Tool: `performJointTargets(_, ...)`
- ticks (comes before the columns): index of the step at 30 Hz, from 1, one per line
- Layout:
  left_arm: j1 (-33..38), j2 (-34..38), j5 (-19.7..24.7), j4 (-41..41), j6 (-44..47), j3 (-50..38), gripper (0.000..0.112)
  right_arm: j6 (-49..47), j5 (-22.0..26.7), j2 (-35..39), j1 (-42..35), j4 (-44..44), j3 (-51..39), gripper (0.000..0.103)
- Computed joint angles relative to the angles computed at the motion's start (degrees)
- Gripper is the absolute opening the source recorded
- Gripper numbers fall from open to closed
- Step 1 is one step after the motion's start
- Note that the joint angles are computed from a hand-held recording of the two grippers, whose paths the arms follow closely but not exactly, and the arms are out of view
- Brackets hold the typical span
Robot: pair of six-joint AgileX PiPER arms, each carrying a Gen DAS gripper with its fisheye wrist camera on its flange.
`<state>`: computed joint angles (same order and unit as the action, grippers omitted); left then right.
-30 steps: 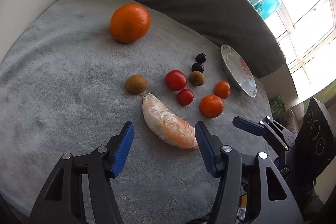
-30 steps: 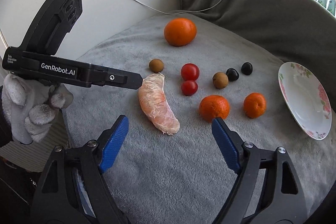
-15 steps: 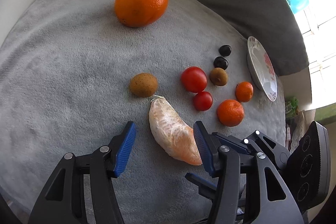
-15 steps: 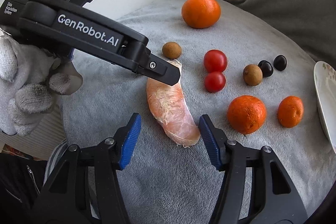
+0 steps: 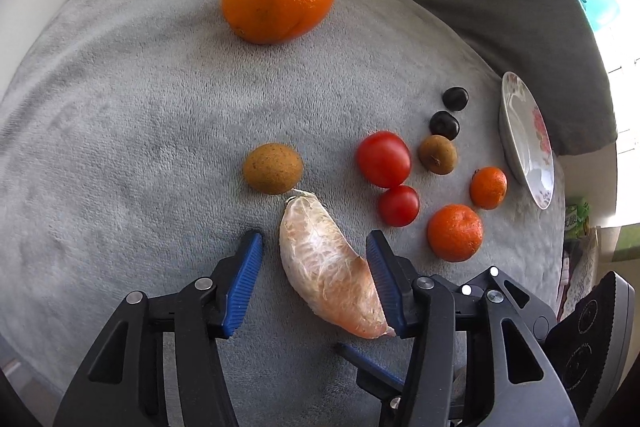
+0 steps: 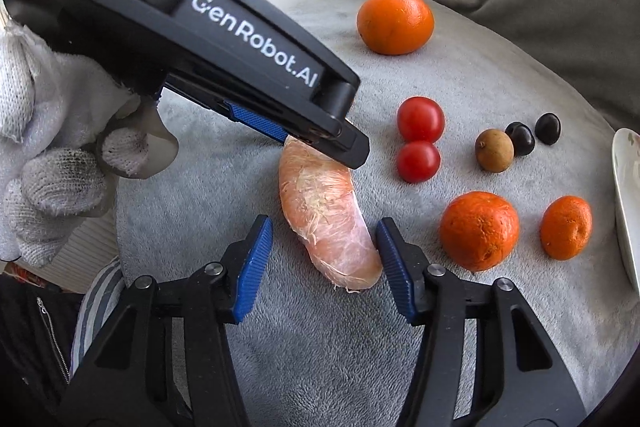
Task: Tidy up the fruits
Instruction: 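Move the right tool to the wrapped tangerine segment and close around it, then lift the wrapped tangerine segment with the right tool and carry it over the floral plate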
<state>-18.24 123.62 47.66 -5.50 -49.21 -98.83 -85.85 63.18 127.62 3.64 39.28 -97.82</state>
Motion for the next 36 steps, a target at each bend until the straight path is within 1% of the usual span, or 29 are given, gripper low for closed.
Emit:
performJointTargets(1,-0.44,0.48,0.81,1.33,-1.01,-0.86,0.046,-0.77,-1.25,-0.56,0.02,0.17,0.99,0.05)
performJointTargets(2,-0.88,1.29,1.44,2.16,-2.06,-2.18,0.045,-1.17,-2.24,-0.73,0.17,0.24,1.36,0.046)
performJointTargets(3,-0.97,1.34,1.35,2.47,-2.57,-2.25,0.044,-1.04,-1.73,-0.36,0.06,0.3,0.71,0.045)
performJointTargets(5,-1.03,1.04,0.73,2.78,-3.2,-1.77,0.038,-0.46,-1.0,0.35,0.01,0.43,-0.46,0.044)
performJointTargets(10,-0.86,-0.52,-1.22,2.98,-3.56,0.88,0.036,-0.43,-0.64,1.31,0.16,1.01,-1.94,0.043)
performJointTargets(11,-1.05,-0.71,-1.44,3.45,-3.86,1.17,0.036,-0.5,-0.72,1.37,0.21,1.1,-2.04,0.043)
performJointTargets(12,-1.1,-1.13,-1.71,3.71,-3.82,1.81,0.036,-1.87,-1.07,0.09,-0.41,1.58,0.06,0.042)
performJointTargets(15,-0.99,-2.01,-2.74,3.4,-3.95,3.37,0.035,-2.92,-1.63,-1.07,-0.88,2.36,1.82,0.041)
performJointTargets(18,-0.89,-3.06,-3.35,3.33,-3.86,4.51,0.035,-5.95,-2.63,-3.71,-1.74,4.01,5.56,0.04)
performJointTargets(22,-0.66,-4.31,-4.03,2.95,-3.21,6.16,0.034,-6.72,-3.27,-4.22,-1.27,4.55,6.2,0.038)
performJointTargets(26,-0.2,-6.7,-5.25,2.28,-2.04,9.71,0.034,-6.61,-3.88,-4.07,-0.73,3.89,6.07,0.037)
performJointTargets(30,-0.01,-5.64,-4.88,0.87,-2.3,8.99,0.033,-6.06,-4.94,-2.75,-0.23,3.75,5.34,0.037)
performJointTargets(31,0.17,-5.17,-4.36,0.25,-2.11,8.43,0.033,-5.3,-4.5,-2.09,-0.12,3.42,4.51,0.037)
performJointTargets(34,0.78,-4.21,-4.7,-2.64,-0.23,7.36,0.052,-3.75,-3.43,-0.8,0.16,3.12,2.37,0.037)
performJointTargets(36,-0.04,-3.41,-3.12,0.03,-1.57,5.53,0.052,-2.96,-2.98,-0.38,0.22,2.86,1.61,0.037)
